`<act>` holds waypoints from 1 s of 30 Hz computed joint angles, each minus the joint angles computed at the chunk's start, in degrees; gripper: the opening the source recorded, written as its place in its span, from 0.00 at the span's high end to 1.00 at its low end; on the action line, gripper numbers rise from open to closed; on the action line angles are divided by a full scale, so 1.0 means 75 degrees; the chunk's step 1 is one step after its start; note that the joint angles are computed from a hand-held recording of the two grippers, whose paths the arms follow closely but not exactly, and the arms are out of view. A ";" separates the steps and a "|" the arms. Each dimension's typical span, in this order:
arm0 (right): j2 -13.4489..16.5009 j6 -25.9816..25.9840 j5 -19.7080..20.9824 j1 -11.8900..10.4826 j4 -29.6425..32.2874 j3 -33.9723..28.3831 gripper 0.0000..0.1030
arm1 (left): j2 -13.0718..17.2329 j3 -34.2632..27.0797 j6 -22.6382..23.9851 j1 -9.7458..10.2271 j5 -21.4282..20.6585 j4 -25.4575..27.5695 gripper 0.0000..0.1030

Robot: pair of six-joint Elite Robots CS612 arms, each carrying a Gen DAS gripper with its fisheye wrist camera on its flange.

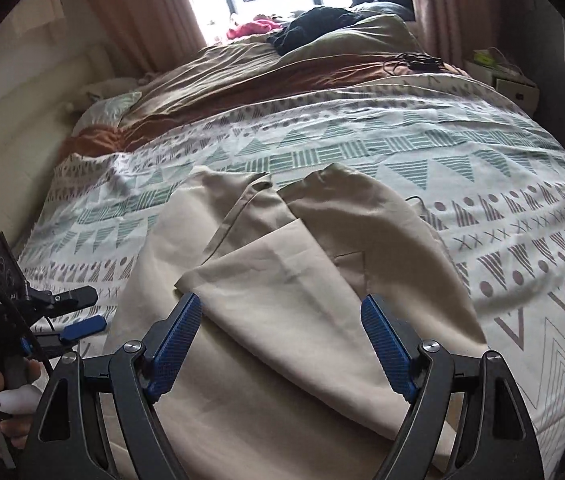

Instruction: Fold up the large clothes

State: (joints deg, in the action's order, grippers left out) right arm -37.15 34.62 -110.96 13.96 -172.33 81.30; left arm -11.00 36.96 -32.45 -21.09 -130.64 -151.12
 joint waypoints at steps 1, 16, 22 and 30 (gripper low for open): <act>0.0063 -0.0109 0.0009 0.0005 0.0189 -0.0169 0.21 | 0.0016 -0.0029 -0.0015 0.0006 0.0002 0.0028 0.38; 0.0916 -0.0780 0.0164 -0.0110 0.3139 -0.2165 0.67 | 0.0087 -0.0122 -0.0380 0.0152 0.0213 0.0026 0.38; 0.0801 -0.0710 -0.0308 -0.0096 0.2673 -0.2142 0.91 | 0.0105 -0.0169 -0.0384 0.0148 0.0162 0.0021 0.38; 0.0245 0.0529 -0.0768 -0.0402 0.1461 -0.1241 0.91 | 0.0115 -0.0198 -0.0440 0.0144 0.0218 -0.0006 0.38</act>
